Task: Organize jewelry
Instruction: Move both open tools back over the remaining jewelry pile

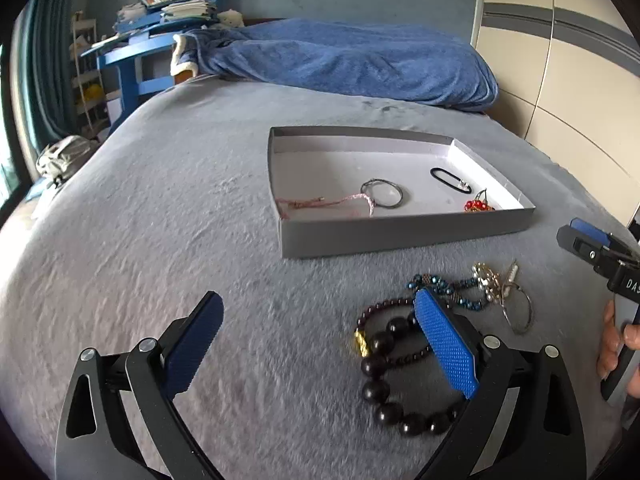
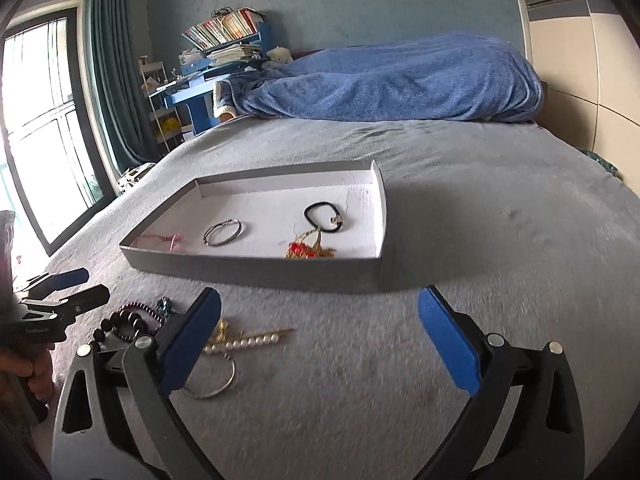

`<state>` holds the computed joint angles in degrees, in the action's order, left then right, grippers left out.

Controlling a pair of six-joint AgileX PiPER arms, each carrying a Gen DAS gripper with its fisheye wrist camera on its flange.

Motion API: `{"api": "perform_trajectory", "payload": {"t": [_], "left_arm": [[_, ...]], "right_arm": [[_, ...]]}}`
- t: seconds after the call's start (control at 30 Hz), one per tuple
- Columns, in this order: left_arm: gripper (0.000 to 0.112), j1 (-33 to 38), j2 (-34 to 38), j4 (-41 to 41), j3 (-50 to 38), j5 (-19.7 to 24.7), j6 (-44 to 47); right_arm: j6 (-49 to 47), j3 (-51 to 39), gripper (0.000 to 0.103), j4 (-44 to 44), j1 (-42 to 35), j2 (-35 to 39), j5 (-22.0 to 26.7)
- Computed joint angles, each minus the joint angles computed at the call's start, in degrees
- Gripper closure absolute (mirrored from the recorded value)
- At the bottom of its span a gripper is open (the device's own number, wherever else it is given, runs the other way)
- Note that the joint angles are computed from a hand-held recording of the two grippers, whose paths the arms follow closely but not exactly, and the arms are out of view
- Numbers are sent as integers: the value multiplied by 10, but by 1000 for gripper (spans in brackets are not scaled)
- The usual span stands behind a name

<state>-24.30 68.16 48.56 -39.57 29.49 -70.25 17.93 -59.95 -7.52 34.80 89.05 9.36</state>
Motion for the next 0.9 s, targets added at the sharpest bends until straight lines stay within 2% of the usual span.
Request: {"api": "perform_trajectory", "payload": {"t": [0.17, 0.23, 0.37, 0.43, 0.57, 0.7, 0.8, 0.9], "left_arm": [[16, -42, -34, 54, 30, 41, -93], [15, -60, -53, 91, 43, 60, -141], [15, -64, -59, 77, 44, 64, -135], [15, -64, -59, 60, 42, 59, -115], [15, -84, -59, 49, 37, 61, -95], [15, -97, -58, 32, 34, 61, -74], [15, -85, -50, -5, 30, 41, -30], [15, -80, -41, -27, 26, 36, -3]], "right_arm": [[105, 27, 6, -92, 13, -15, 1], [114, 37, 6, -101, 18, -22, -1], [201, 48, 6, -190, 33, -31, 2], [218, 52, 6, -206, 35, -35, 3], [204, 49, 6, -194, 38, -33, 6], [122, 42, 6, -124, 39, -28, 8], [88, 40, 6, -105, 50, -27, 10], [11, 35, 6, -50, 65, -24, 15]]}}
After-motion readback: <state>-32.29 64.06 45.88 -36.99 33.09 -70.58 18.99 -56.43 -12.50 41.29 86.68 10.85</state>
